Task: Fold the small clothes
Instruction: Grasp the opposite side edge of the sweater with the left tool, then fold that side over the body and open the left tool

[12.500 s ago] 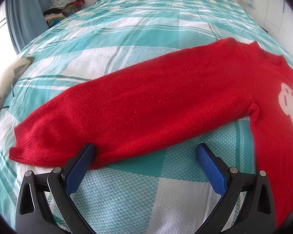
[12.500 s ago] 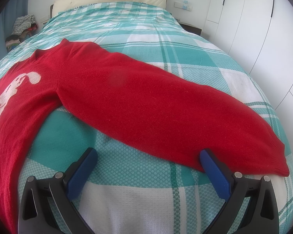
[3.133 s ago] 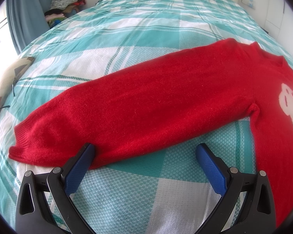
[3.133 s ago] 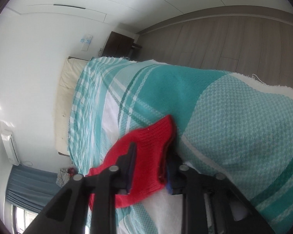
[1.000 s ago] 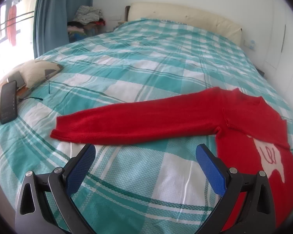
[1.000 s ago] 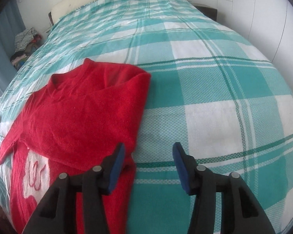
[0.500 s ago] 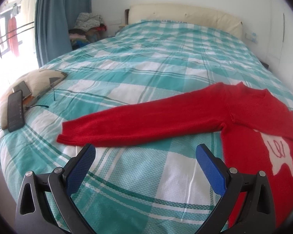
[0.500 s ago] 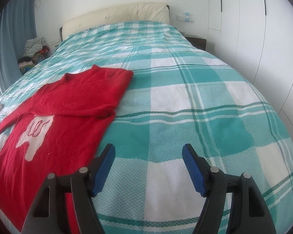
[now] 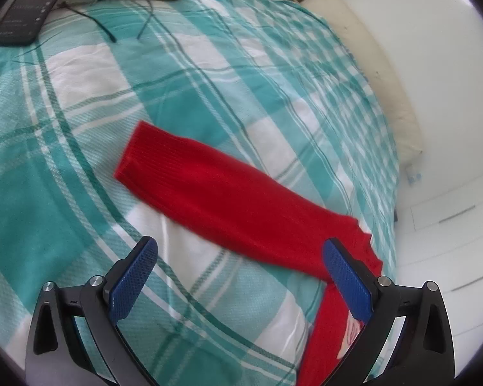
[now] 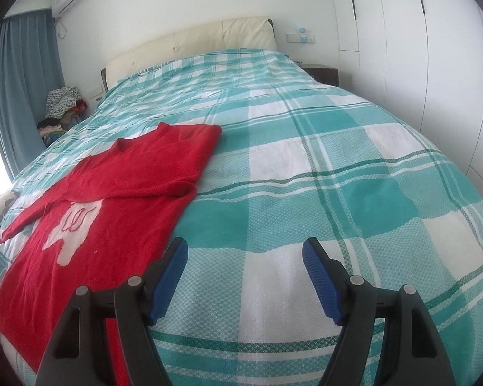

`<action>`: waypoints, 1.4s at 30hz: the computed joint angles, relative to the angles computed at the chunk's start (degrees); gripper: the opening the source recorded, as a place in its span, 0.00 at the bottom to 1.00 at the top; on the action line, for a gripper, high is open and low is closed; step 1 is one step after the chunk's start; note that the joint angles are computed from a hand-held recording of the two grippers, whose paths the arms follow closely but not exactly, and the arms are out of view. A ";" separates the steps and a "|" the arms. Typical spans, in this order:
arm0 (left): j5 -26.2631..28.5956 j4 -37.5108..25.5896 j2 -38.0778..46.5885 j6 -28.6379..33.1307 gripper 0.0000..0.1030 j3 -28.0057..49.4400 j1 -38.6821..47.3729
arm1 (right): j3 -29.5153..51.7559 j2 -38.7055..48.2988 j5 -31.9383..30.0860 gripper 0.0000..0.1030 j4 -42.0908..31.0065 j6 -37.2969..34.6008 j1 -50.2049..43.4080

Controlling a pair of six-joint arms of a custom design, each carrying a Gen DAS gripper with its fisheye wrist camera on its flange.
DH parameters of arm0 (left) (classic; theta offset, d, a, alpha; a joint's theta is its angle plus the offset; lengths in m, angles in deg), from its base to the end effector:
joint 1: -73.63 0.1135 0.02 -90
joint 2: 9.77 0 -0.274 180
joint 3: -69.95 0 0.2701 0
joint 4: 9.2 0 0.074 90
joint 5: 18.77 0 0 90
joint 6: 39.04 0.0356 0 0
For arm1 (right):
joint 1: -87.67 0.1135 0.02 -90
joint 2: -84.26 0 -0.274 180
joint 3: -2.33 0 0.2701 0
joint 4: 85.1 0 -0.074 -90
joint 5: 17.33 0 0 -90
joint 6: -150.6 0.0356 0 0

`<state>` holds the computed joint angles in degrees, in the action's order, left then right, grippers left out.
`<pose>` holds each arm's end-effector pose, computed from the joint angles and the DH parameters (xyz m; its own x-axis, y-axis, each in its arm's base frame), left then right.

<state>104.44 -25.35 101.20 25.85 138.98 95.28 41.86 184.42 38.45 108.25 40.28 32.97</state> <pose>0.3547 0.1198 0.1007 -0.6976 -0.6589 -0.2813 -0.3707 0.6680 -0.6453 0.1729 -0.2096 0.0718 -0.5559 0.2882 -0.7797 0.2787 0.9483 0.1519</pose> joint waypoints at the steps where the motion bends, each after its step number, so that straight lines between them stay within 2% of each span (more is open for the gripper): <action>1: -0.58 -2.85 2.41 0.84 0.99 3.24 1.56 | 0.36 0.19 -0.45 0.71 -0.54 0.36 0.03; 4: -2.83 -7.62 7.93 3.51 0.97 9.85 3.64 | 0.96 0.71 -1.37 0.71 -1.28 1.36 0.41; 7: -4.08 -7.37 10.23 4.31 0.94 12.24 3.21 | 0.96 0.79 -1.31 0.71 -1.47 1.21 1.04; 9: -4.35 -6.71 11.52 5.07 0.85 13.63 2.12 | 0.80 0.69 -1.21 0.71 -1.53 0.82 1.18; 11: -3.58 -8.45 14.00 6.03 0.61 16.29 1.07 | 0.78 0.67 -1.21 0.71 -1.60 0.73 0.98; 12: -4.28 -9.00 14.81 6.32 0.57 17.07 0.70 | 0.81 0.64 -1.26 0.71 -1.70 0.86 0.81; 13: -6.02 -8.10 14.86 6.15 0.41 16.65 0.17 | 0.90 0.62 -1.40 0.71 -1.86 1.07 0.61; 14: -7.61 -7.45 14.77 6.07 0.13 16.24 0.08 | 1.10 0.58 -1.71 0.71 -2.16 1.28 0.33; 15: -8.26 -7.21 14.81 5.51 0.07 15.98 0.18 | 1.10 0.39 -2.10 0.71 -2.42 1.40 0.01; 18: -8.32 -5.27 11.55 2.63 0.08 12.59 0.53 | 0.95 -0.56 -3.51 0.71 -3.14 1.36 -0.93; 22: -10.57 -6.91 1.97 5.10 0.07 11.12 -5.45 | 1.11 -1.33 -5.49 0.73 -4.31 2.00 -1.62; 25: -12.22 -12.00 -4.17 7.70 0.07 15.75 -14.02 | 2.04 -1.39 -7.47 0.73 -6.28 2.88 -1.84; 28: -15.65 -17.78 -6.60 10.85 0.07 23.82 -24.65 | 2.41 -2.15 -9.47 0.73 -8.10 2.87 -2.39; 34: -20.57 -26.02 -0.66 15.31 0.07 40.03 -44.54 | 2.60 -3.38 -11.73 0.74 -8.91 3.39 -4.21; 39: -21.98 -27.90 10.28 15.09 0.09 48.97 -55.15 | 3.52 -3.48 -13.12 0.74 -9.24 4.62 -5.93; 40: -21.31 -27.44 12.50 14.29 0.15 49.93 -56.36 | 3.64 -3.46 -13.34 0.74 -9.16 4.87 -6.19; 41: -20.56 -26.93 14.25 13.38 0.36 50.32 -57.40 | 3.84 -3.37 -13.57 0.74 -9.20 5.10 -6.42; 42: -19.94 -27.56 16.00 12.51 0.51 51.18 -58.21 | 4.11 -3.19 -13.72 0.74 -9.26 5.29 -6.66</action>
